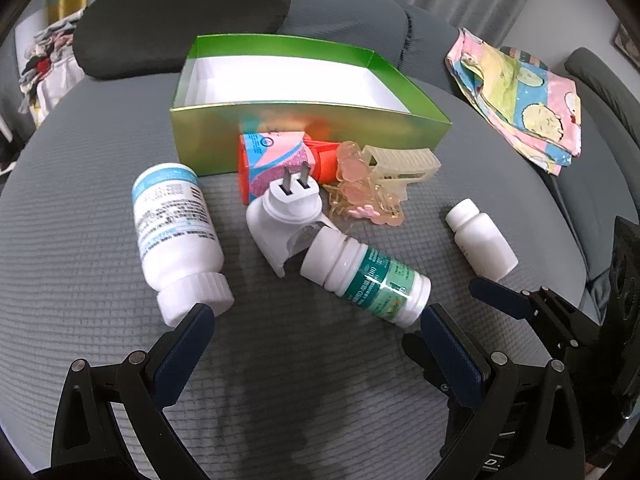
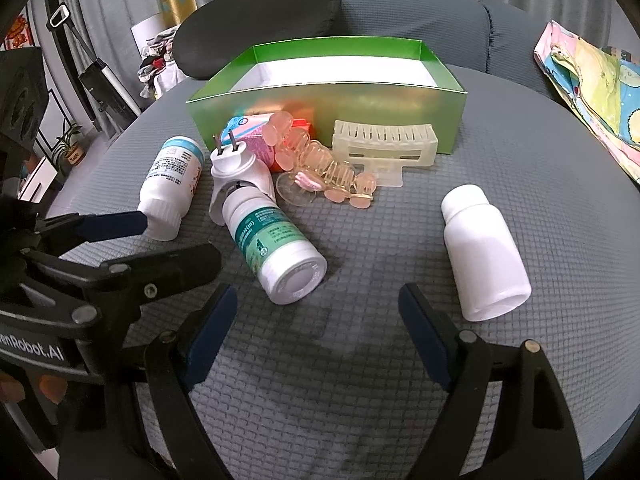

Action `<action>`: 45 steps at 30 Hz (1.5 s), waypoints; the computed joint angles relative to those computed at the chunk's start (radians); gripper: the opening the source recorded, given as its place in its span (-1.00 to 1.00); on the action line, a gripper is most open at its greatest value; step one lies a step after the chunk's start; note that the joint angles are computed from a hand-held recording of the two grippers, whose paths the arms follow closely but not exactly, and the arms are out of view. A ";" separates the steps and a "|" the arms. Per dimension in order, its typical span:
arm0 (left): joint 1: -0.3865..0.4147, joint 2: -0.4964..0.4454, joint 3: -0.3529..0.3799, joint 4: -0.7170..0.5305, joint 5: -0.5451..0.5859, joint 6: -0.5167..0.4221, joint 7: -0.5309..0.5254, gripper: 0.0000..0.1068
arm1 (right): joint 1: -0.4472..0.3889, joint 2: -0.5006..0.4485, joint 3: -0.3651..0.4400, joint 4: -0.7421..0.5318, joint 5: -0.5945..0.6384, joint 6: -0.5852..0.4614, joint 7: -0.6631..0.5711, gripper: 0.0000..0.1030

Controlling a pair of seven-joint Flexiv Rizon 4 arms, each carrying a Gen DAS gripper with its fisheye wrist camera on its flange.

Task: Organize rigid objects
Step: 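Move the right tool toward the white bottle with the green label, then close the right tool around the green-labelled white bottle and lift it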

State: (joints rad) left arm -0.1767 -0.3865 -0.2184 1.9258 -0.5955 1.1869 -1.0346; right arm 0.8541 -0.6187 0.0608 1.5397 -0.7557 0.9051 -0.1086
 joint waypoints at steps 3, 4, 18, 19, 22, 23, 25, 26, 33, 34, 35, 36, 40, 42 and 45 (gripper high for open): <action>0.010 -0.002 -0.017 0.004 -0.028 -0.008 0.020 0.93 | -0.004 -0.002 0.001 0.006 0.000 0.017 -0.002 0.58; 0.012 -0.004 -0.021 0.004 -0.037 -0.010 0.027 0.93 | -0.004 -0.003 0.000 0.008 0.000 0.022 -0.002 0.58; 0.022 -0.056 -0.056 -0.043 -0.174 -0.084 0.096 0.50 | -0.019 -0.047 -0.019 -0.004 0.016 0.149 -0.042 0.40; 0.019 -0.063 -0.052 -0.052 -0.173 -0.093 0.089 0.48 | -0.019 -0.051 -0.022 -0.007 0.018 0.157 -0.047 0.40; 0.022 -0.073 -0.059 -0.061 -0.200 -0.105 0.101 0.48 | -0.015 -0.061 -0.033 -0.011 0.021 0.183 -0.051 0.38; 0.021 -0.074 -0.060 -0.062 -0.206 -0.105 0.104 0.48 | -0.014 -0.065 -0.035 -0.015 0.025 0.188 -0.055 0.34; 0.021 -0.079 -0.061 -0.068 -0.217 -0.112 0.110 0.47 | -0.013 -0.071 -0.037 -0.019 0.034 0.192 -0.062 0.26; 0.022 -0.082 -0.062 -0.071 -0.224 -0.115 0.113 0.47 | -0.010 -0.072 -0.041 -0.020 0.034 0.193 -0.063 0.21; 0.030 -0.091 -0.074 -0.079 -0.280 -0.146 0.147 0.30 | 0.003 -0.065 -0.057 -0.008 0.030 0.185 -0.054 -0.06; 0.030 -0.092 -0.074 -0.081 -0.288 -0.151 0.151 0.28 | 0.003 -0.063 -0.060 -0.001 0.025 0.192 -0.047 -0.06; 0.028 -0.093 -0.072 -0.081 -0.294 -0.151 0.154 0.28 | 0.003 -0.063 -0.059 -0.001 0.022 0.190 -0.050 -0.07; 0.025 -0.093 -0.070 -0.083 -0.297 -0.152 0.154 0.28 | 0.004 -0.064 -0.058 -0.004 0.020 0.181 -0.055 -0.08; 0.023 -0.091 -0.069 -0.080 -0.317 -0.160 0.171 0.22 | 0.005 -0.055 -0.064 0.013 0.004 0.200 -0.040 -0.11; 0.021 -0.084 -0.069 -0.075 -0.326 -0.162 0.188 0.14 | 0.004 -0.050 -0.064 0.023 -0.001 0.214 -0.030 -0.14; 0.011 -0.070 -0.064 -0.064 -0.335 -0.152 0.204 0.11 | 0.009 -0.044 -0.067 0.027 -0.015 0.214 -0.021 -0.17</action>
